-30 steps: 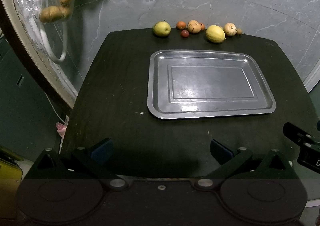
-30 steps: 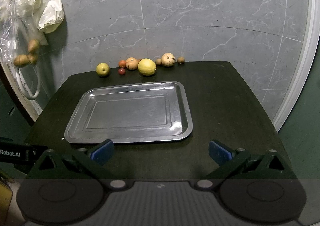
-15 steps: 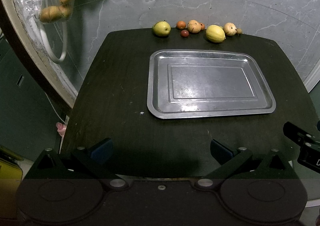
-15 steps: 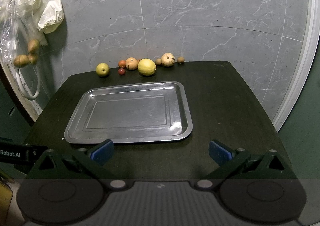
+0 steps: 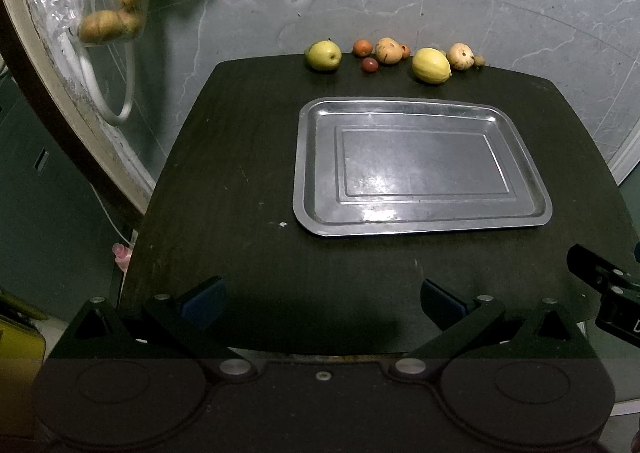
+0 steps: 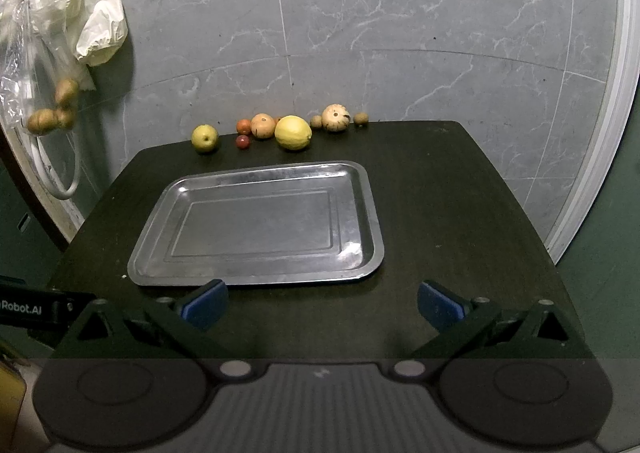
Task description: Organize fruits
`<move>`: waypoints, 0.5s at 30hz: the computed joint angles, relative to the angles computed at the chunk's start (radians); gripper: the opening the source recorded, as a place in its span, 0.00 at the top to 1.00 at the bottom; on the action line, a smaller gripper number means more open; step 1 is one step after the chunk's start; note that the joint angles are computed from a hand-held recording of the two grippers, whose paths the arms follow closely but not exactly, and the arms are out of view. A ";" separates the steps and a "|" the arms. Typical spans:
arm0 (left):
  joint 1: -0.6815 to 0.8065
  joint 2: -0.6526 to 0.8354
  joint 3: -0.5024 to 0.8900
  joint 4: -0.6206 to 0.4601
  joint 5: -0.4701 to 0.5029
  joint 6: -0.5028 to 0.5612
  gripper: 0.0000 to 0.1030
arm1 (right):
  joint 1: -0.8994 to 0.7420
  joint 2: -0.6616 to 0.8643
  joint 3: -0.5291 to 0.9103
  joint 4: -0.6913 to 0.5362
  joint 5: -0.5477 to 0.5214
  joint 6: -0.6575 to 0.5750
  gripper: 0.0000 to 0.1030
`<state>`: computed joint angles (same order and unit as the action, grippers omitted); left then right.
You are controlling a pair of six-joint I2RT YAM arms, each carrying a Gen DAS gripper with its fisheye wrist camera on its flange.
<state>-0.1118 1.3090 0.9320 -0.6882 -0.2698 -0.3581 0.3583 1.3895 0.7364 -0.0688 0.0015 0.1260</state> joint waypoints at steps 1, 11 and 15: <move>0.000 0.000 0.000 0.000 0.000 0.000 0.00 | 0.000 0.002 0.000 0.001 -0.001 -0.001 0.00; -0.019 0.014 -0.001 -0.004 -0.008 -0.030 0.00 | -0.030 0.041 0.007 0.019 -0.037 -0.038 0.00; -0.037 0.044 0.009 -0.004 -0.019 -0.060 0.00 | -0.067 0.067 0.020 0.023 -0.084 -0.077 0.00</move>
